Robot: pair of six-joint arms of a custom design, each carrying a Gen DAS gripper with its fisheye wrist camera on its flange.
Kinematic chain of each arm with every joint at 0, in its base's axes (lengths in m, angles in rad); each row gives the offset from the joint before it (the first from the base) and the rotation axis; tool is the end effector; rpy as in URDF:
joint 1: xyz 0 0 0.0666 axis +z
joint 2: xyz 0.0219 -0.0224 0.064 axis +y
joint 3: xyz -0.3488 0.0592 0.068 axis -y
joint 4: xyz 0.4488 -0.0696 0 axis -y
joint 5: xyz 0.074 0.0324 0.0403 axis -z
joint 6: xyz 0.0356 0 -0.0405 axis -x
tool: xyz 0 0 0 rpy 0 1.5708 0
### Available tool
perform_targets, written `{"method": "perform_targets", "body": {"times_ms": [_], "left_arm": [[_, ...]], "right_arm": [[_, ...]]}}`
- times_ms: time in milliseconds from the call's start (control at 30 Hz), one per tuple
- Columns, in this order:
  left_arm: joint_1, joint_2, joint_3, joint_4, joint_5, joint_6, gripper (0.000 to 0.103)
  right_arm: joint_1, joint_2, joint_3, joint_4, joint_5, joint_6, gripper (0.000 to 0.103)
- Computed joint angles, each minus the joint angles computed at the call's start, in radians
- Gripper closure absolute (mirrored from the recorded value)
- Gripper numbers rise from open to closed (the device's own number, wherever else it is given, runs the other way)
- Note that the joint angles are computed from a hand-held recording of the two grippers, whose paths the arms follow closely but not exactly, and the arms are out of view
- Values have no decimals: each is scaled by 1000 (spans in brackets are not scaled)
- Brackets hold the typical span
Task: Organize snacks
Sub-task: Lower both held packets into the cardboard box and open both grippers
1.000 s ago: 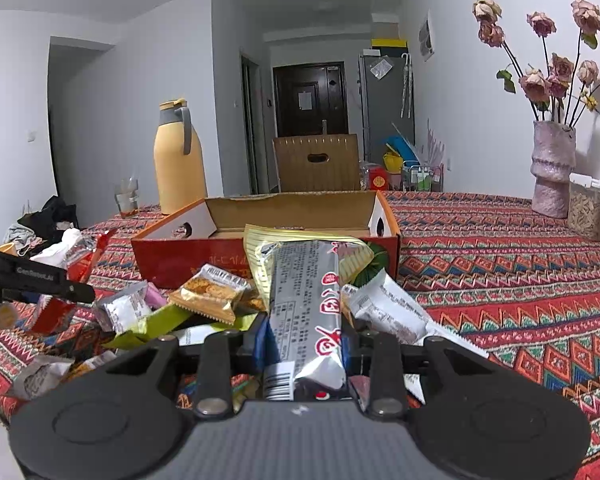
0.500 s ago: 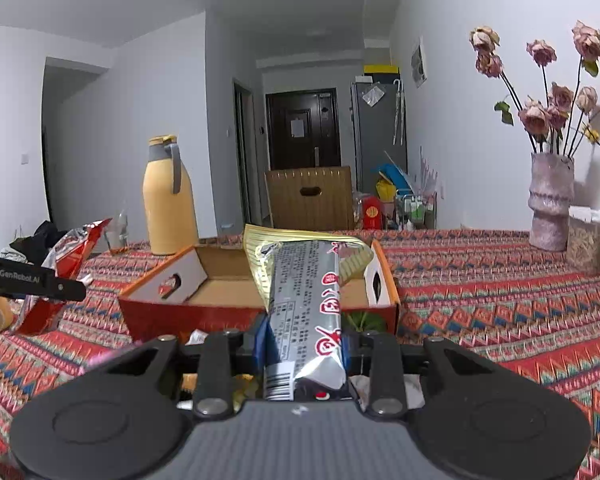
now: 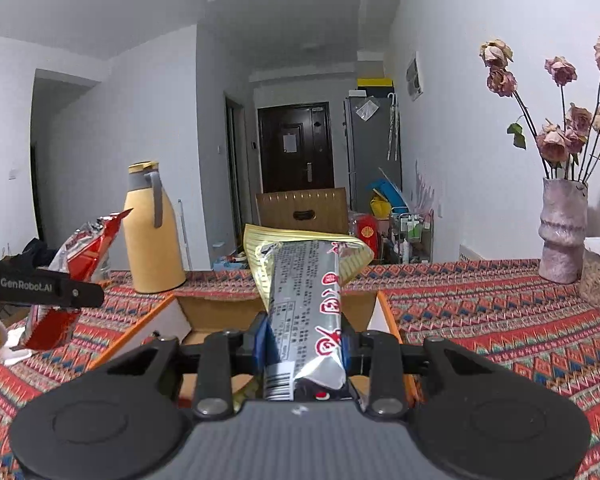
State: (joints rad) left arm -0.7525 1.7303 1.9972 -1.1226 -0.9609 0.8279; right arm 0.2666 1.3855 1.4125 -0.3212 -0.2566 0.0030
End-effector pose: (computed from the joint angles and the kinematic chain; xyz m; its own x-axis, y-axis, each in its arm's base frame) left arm 0.4862 -0.4158 0.5111 -0.3722 -0.2294 -0.8994 -0.4065 0.9114 -0.0643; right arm 0.5542 0.1603 0.4664 -0.2783 -0.0790 -0.9572 -0.4900 0.8689 0.0707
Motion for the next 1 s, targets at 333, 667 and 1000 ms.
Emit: {"method": "perform_targets", "body": {"times_ms": [333, 667, 1000], "left_arm": [[70, 139, 176, -55, 12, -14, 46], [118, 207, 207, -88, 83, 12, 46], [132, 210, 172, -63, 128, 0, 46]], "right_arm": [[36, 174, 207, -55, 70, -1, 71], [45, 299, 313, -99, 111, -32, 71], [48, 366, 369, -176, 141, -30, 70]]}}
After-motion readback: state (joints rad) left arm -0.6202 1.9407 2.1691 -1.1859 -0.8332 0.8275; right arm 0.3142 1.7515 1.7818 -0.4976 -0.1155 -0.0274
